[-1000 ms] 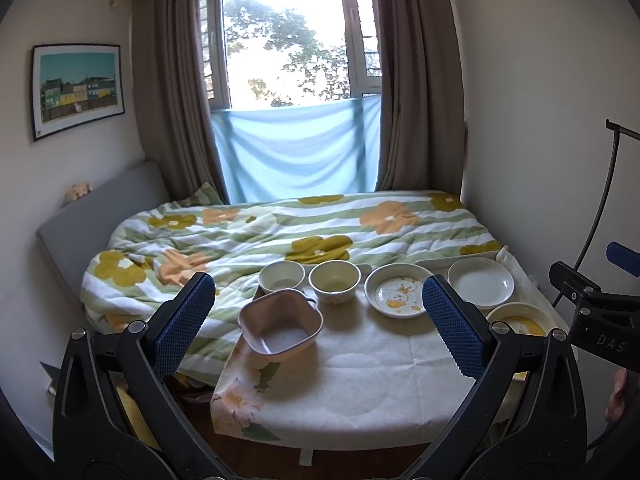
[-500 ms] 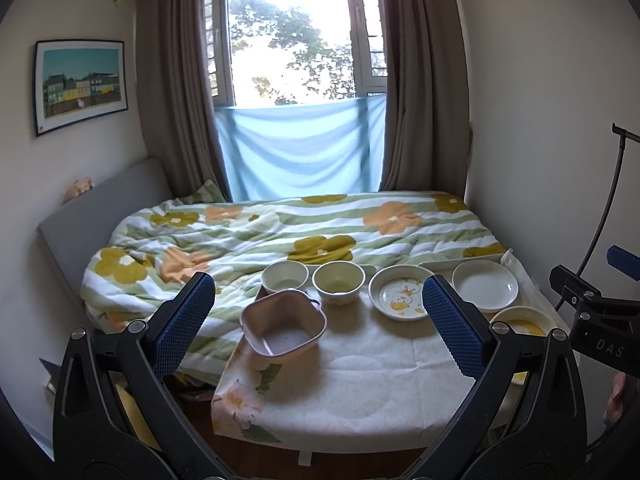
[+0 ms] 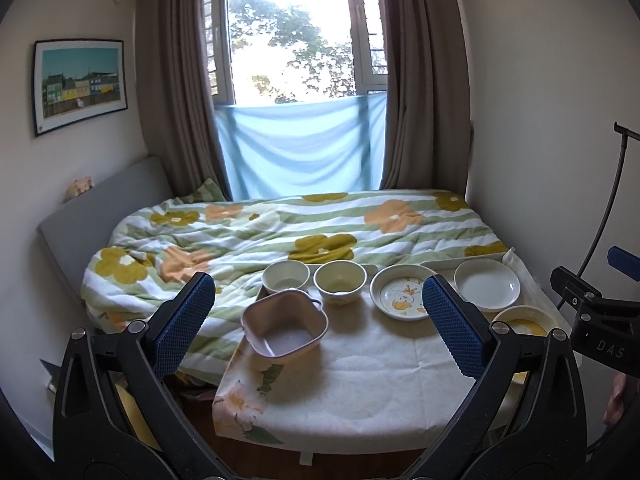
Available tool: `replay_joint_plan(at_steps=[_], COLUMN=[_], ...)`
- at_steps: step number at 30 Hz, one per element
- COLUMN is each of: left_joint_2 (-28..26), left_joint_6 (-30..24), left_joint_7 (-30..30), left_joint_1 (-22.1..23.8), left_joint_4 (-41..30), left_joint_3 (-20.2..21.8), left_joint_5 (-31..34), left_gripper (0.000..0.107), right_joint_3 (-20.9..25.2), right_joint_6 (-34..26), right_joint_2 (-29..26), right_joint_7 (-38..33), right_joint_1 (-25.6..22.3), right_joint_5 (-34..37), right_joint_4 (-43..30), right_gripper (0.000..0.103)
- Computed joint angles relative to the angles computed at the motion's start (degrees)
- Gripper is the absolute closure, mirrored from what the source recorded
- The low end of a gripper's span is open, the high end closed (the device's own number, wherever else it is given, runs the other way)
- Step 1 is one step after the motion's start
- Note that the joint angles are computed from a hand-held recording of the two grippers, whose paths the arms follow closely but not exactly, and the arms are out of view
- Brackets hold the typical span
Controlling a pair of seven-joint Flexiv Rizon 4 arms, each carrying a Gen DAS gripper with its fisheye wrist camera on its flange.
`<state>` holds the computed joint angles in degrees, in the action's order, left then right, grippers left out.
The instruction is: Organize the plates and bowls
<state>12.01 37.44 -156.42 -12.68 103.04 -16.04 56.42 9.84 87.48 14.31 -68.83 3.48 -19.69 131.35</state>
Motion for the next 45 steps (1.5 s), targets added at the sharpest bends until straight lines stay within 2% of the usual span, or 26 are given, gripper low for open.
replay_joint_plan(at_steps=[7, 10, 12, 13, 16, 21, 24, 28, 31, 34, 36, 38, 40, 43, 45], left_joint_2=[0.12, 0.01, -0.29, -0.42, -1.56, -6.26, -11.05, -19.12, -25.95, -33.64, -38.80, -44.01, -48.42, -56.03, -60.19], left_joint_6=[1.14, 2.83, 4.49, 5.83, 11.08, 22.57, 26.52, 31.25, 32.53, 29.90, 26.62, 21.39, 16.00, 7.40, 2.04], left_joint_7=[0.95, 2.85, 4.37, 5.50, 9.41, 19.78, 26.16, 38.38, 51.09, 61.06, 64.71, 68.49, 71.97, 74.50, 75.50], left_joint_1=[0.19, 0.60, 0.97, 1.10, 1.67, 2.18, 1.69, 0.37, 1.76, 3.18, 2.47, 1.56, 1.29, -1.02, -2.89], left_joint_4=[0.27, 0.30, 0.28, 0.38, 0.56, 0.66, -1.19, -4.15, -6.05, -10.43, -14.97, -20.49, -25.14, -34.68, -40.74], left_joint_3=[0.59, 1.54, 2.21, 2.76, 4.47, 7.53, 8.23, 8.87, 5.86, 1.79, 1.10, 0.60, 0.06, 1.70, 3.48], left_joint_5=[-0.77, -2.10, -3.10, -3.95, -6.83, -14.58, -19.12, -29.81, -42.31, -52.10, -55.02, -57.76, -61.13, -63.59, -64.41], left_gripper=[0.004, 0.004, 0.004, 0.004, 0.004, 0.004, 0.004, 0.004, 0.004, 0.004, 0.004, 0.004, 0.004, 0.006, 0.018], right_joint_3=[0.27, -0.28, 0.94, 2.94, 3.90, 2.74, 1.28, -3.21, -7.44, -11.26, -14.00, -15.34, -16.58, -16.91, -16.36], right_joint_6=[-0.05, -1.32, -1.30, 0.36, -0.55, -3.92, -6.91, -11.02, -13.57, -16.07, -17.80, -20.49, -24.13, -28.35, -30.35], right_joint_2=[-0.20, 0.31, 0.49, -0.50, -0.22, 2.11, 2.97, 2.14, 0.24, -2.74, -5.18, -7.90, -11.22, -15.97, -18.69], right_joint_7=[0.43, -0.21, 1.37, 4.64, 8.65, 13.42, 14.54, 10.87, 4.65, -3.28, -9.96, -14.26, -18.50, -22.85, -24.09], right_joint_1=[-0.52, 0.76, -0.95, -3.53, -5.41, -6.95, -7.51, -5.36, -2.16, 0.64, 2.21, 2.65, 2.09, -0.16, -1.95], right_joint_5=[-0.46, 0.90, -0.48, -3.74, -7.07, -8.72, -8.32, -2.49, 6.43, 17.67, 26.81, 33.72, 40.33, 47.41, 49.41], right_joint_4=[-0.06, -0.05, 0.17, 0.87, 1.10, 2.76, 3.49, 3.23, 1.89, -0.73, -3.10, -5.90, -9.28, -13.53, -15.61], right_gripper=[0.006, 0.006, 0.006, 0.006, 0.006, 0.006, 0.006, 0.006, 0.006, 0.006, 0.007, 0.015, 0.029, 0.040, 0.047])
